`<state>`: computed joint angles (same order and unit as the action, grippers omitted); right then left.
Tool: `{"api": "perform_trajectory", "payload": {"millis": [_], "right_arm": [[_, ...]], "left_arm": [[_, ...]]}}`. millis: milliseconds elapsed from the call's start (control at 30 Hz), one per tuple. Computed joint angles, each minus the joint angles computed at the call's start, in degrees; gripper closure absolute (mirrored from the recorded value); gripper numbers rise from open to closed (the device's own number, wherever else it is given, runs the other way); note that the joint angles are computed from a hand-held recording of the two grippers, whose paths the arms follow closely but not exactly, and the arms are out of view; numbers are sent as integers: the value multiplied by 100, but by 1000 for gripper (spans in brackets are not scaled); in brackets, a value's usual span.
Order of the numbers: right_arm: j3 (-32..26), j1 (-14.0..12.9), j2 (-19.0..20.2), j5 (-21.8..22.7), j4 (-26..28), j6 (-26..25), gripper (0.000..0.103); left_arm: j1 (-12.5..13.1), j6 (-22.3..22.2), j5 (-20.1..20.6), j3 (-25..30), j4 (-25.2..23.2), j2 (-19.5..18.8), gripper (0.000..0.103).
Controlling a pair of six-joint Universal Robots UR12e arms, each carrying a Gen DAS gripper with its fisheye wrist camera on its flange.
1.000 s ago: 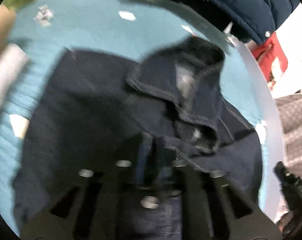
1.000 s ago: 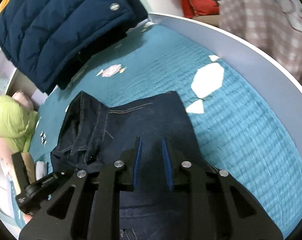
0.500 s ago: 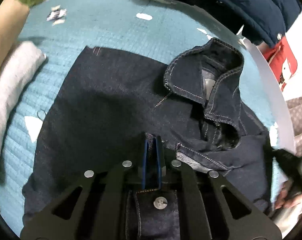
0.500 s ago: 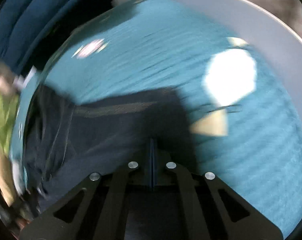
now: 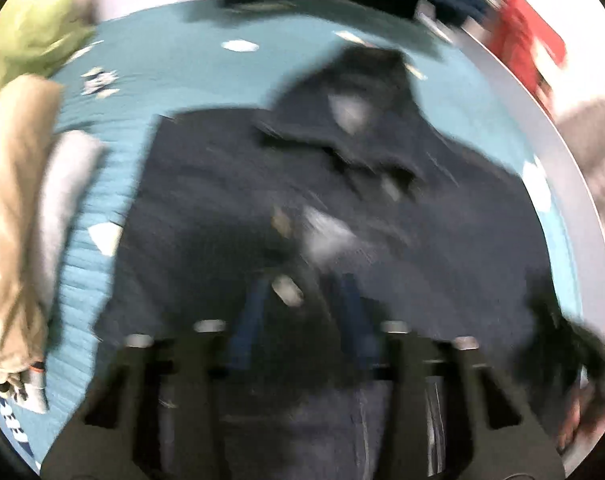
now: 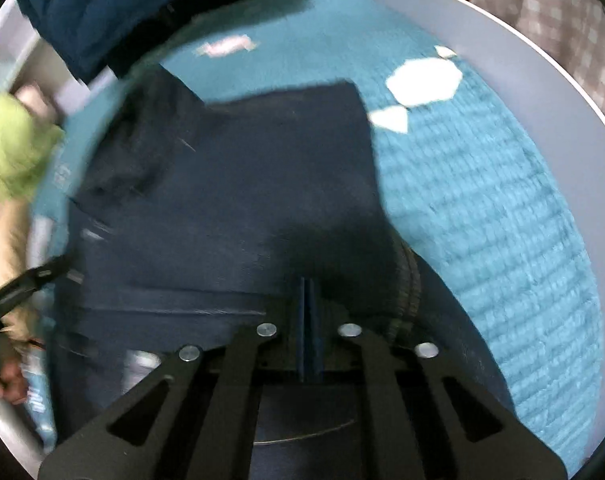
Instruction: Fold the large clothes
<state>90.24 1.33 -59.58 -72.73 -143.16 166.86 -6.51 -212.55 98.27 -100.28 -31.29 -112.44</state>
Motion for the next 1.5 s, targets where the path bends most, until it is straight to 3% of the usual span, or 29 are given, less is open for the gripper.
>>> {"api": "perform_trajectory", "payload": {"millis": [67, 133, 200, 267, 333, 433, 533, 600, 667, 733, 800, 900, 967, 1033, 1100, 1200, 1267, 1333, 1400, 1467, 1500], "right_arm": [[111, -169, -16, 354, -110, 121, 103], [163, -296, -45, 625, -97, 213, 103], [137, -281, -102, 472, -20, 488, 103], [297, -176, -281, 101, -470, 565, 99], [443, -149, -403, 368, -732, 465, 97], [438, -33, -420, 853, -403, 340, 97], [363, 175, -282, 440, -213, 57, 100], [359, 100, -188, 575, -216, 63, 103], [348, -102, -153, 1054, 1, 187, 103], [414, -162, -236, 648, -222, 423, 103], [533, -154, -306, -72, -751, 523, 103], [403, -277, -304, 323, -417, 1006, 102], [471, -153, -362, 243, -963, 832, 98], [408, -68, -313, 476, -1114, 728, 97], [187, -7, -158, 1051, -905, 622, 97], [-153, 122, 58, 1464, -303, 362, 97], [-430, 180, 257, 1589, 257, 194, 97], [-577, 211, 403, 1378, 484, 136, 103], [-600, 136, 434, 1456, 439, -34, 103], [-611, 82, 412, 1204, 309, 35, 103], [-617, 61, 397, 845, 146, 187, 103]], "left_arm": [[-116, 71, 260, -58, -185, -61, 92], [-145, 266, 392, -353, 387, -66, 92], [-113, 359, 353, -474, 567, -5, 93], [-103, 138, 494, -404, 120, 87, 93], [-99, 179, 545, -404, 182, 155, 93], [-51, 172, 94, -371, 511, 136, 93], [-127, 43, -144, -210, 444, -23, 92], [-178, -48, 23, -185, 397, -112, 98], [-116, 26, -131, -435, 851, -57, 101], [-101, 9, -71, -516, 824, 26, 101], [-148, -110, 569, -438, 299, 38, 101], [-32, -232, 360, -534, 357, 148, 100], [-50, -211, 457, -457, 435, 142, 100], [-74, -64, 347, -291, 697, 47, 100], [-50, -49, 37, -135, 841, -55, 100], [-50, -47, -328, 167, 1053, -327, 100], [-53, -130, -425, 397, 846, -546, 100], [-42, -204, -463, 496, 792, -689, 101], [30, -177, -671, 363, 1093, -687, 100], [83, -39, -753, 244, 1112, -593, 100], [73, -22, -623, 237, 1014, -551, 100]]}}
